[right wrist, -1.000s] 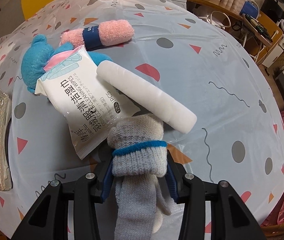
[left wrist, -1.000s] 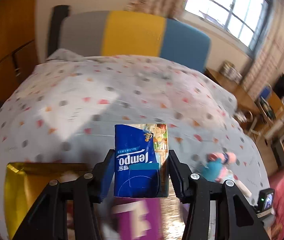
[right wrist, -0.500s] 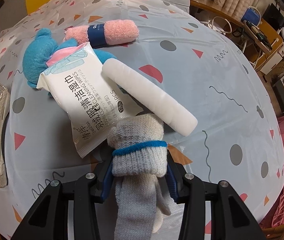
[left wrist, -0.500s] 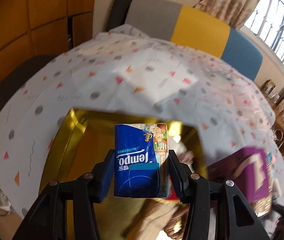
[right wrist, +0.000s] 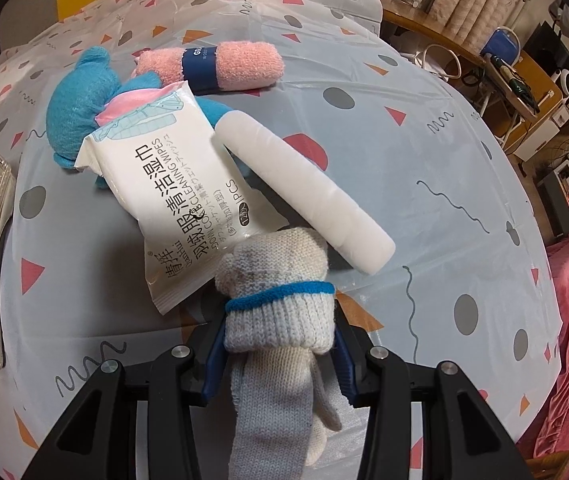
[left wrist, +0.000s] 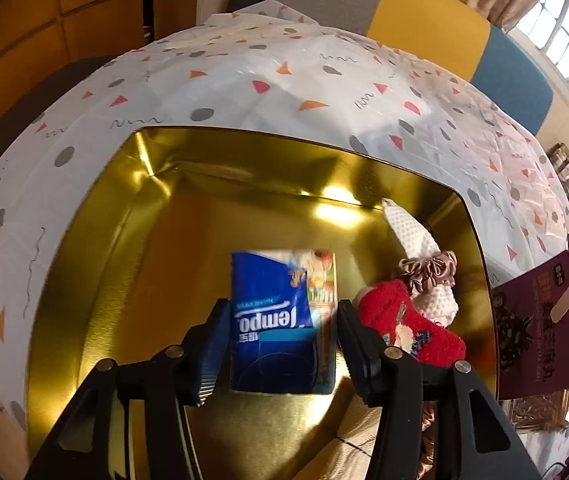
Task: Organize soft objects
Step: 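Carry the Tempo tissue pack into the gold tray and open the left gripper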
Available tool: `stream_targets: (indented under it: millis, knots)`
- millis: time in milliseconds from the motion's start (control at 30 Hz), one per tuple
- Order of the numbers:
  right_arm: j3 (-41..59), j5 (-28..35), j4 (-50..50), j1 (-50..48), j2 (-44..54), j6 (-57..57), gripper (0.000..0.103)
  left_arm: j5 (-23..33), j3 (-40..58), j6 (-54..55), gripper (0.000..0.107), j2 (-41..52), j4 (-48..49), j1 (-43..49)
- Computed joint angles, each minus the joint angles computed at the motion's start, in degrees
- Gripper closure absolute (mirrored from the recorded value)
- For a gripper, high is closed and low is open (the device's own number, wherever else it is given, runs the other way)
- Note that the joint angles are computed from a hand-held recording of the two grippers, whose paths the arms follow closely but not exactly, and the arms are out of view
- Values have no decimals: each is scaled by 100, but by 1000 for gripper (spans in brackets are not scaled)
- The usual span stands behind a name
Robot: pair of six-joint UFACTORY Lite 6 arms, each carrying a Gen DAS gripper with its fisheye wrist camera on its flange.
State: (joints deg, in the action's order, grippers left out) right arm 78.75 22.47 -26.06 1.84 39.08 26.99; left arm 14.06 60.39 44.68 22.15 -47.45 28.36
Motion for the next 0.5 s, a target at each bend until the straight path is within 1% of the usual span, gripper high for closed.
stream_targets:
  millis: [67,100,200,267,333,367,433,500]
  knots:
    - [-30,-12,-23,9,-21,27,58,-81,-157,321,34,-140,-370,-1]
    - [57,-16,48,-45,50,-99,58,-164,-293,466,31,-265,-570,12]
    - [19,-29,37,-52,12,-102,58,-321,-717,958,31,-705,-1059,46]
    - [-24,-37,6,-60,-31,-101,58,-447,-1070,1591,31,-1104,-1602,15]
    - [22,-32,14,-79,-1,-147,58,-563,-1596,2450,31,-1748,-2380,-69]
    - [-5,-36,-15,-63,-20,-107,58,-591,-1814,2671,31,-2038,-2590,-111]
    - [-19,-48,-48,-61,-26,-87,58,-609,-2154,2897,30,-2499,-2806,-193]
    - [-35,-44,-94,-47,-45,-53,59,-690,-2568,2852,28,-3077,-2775,-359]
